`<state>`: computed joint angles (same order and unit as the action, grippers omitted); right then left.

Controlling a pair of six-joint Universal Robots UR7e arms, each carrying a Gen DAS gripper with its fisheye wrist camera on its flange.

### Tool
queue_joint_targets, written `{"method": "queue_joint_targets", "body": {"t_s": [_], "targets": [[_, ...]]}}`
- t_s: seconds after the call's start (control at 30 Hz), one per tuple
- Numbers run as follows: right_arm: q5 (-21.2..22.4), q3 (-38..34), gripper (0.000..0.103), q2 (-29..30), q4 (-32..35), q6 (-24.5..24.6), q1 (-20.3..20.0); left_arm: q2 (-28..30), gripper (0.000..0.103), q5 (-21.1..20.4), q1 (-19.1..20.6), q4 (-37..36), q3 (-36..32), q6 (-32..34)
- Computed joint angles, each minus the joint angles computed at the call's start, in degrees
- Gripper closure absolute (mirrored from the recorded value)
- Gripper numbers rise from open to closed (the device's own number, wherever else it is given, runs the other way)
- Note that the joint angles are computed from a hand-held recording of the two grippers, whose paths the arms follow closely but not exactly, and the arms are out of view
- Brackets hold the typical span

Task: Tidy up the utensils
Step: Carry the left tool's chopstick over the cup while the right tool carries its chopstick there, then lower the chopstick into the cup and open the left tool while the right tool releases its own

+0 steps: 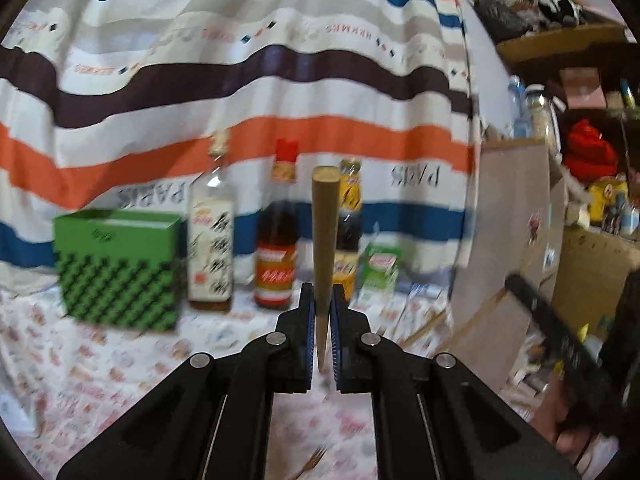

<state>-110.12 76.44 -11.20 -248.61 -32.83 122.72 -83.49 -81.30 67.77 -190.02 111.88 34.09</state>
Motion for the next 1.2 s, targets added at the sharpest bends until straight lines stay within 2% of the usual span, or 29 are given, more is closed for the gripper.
{"method": "queue_joint_targets", "body": {"t_s": [0.1, 0.17, 0.37, 0.47, 0.63, 0.77, 0.87, 1.07, 1.2], "targets": [[-0.20, -0.13, 0.097, -0.24, -0.13, 0.55, -0.42, 3.18, 0.097, -0.63, -0.68, 2.27, -4.13, -2.90], [-0.50, -0.63, 0.097, -0.13, -0.86, 0.44, -0.73, 5.84, 0.097, 0.92, -1.29, 3.46, -6.94, -5.25], [-1.37, -0.42, 0.097, -1.47, -0.52, 2.43, -1.54, 11.85, 0.097, 0.81, -0.37, 8.52, -12.83, -7.54], [-0.67, -1.21, 0.096, -3.45, 5.86, 3.99, -1.73, 14.24, 0.097, 2.78, -0.53, 11.97, -15.21, -6.24], [-1.51, -9.45, 0.096, -1.99, 13.67, -0.40, -1.61, 16.70, 0.097, 6.22, -1.44, 12.74, -16.37, -1.42], [-3.57, -15.61, 0.096, -0.13, 23.01, -0.39, -2.73, 17.93, 0.097, 6.67, -1.00, 17.68, -18.47, -2.95], [-5.54, -18.58, 0.096, 1.38, 27.33, -1.65, -3.55, 19.03, 0.097, 7.88, -0.66, 18.63, -19.61, -2.47], [-8.94, -20.07, 0.096, 0.80, 39.10, 1.44, -4.59, 20.73, 0.097, 7.80, 0.73, 23.32, -22.65, -3.45], [-10.51, -20.63, 0.096, 0.15, 46.31, 4.31, -4.82, 21.35, 0.097, 8.26, 1.35, 23.68, -23.36, -3.80]]}}
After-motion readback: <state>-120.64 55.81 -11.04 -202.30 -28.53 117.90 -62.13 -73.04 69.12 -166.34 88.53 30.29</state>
